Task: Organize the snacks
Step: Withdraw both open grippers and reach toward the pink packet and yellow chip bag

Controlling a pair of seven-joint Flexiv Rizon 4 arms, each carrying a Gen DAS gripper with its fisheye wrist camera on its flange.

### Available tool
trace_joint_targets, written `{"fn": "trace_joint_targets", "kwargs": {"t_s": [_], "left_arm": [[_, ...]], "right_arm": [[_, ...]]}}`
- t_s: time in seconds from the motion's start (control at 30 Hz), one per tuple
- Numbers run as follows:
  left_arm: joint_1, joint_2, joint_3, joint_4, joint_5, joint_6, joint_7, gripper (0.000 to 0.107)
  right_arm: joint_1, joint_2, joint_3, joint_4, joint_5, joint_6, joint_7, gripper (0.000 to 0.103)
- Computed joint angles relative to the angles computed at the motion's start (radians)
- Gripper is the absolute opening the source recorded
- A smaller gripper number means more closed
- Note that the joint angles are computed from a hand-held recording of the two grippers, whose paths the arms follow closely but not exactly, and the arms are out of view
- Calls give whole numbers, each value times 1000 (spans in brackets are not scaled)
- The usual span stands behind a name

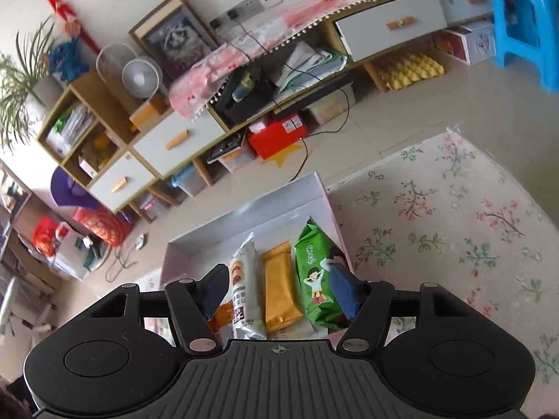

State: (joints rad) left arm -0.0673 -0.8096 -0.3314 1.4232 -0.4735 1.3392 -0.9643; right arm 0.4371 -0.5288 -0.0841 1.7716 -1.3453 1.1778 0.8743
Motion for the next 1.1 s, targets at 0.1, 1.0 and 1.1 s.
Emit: {"fn": "trace_joint_targets", "kwargs": {"t_s": [0.1,1.0,1.1], "left_arm": [[23,37,-25,40,-25,-15,-4,55],[-3,234,92,284,-44,-137,-103,99],[-13,233,103,286,-39,-140,-109,99]], "right_arm": [[18,24,32,12,75,-53,-77,64],[132,132,147,77,342,-321,-444,79],[123,130,152,85,371,-303,-450,85]]}}
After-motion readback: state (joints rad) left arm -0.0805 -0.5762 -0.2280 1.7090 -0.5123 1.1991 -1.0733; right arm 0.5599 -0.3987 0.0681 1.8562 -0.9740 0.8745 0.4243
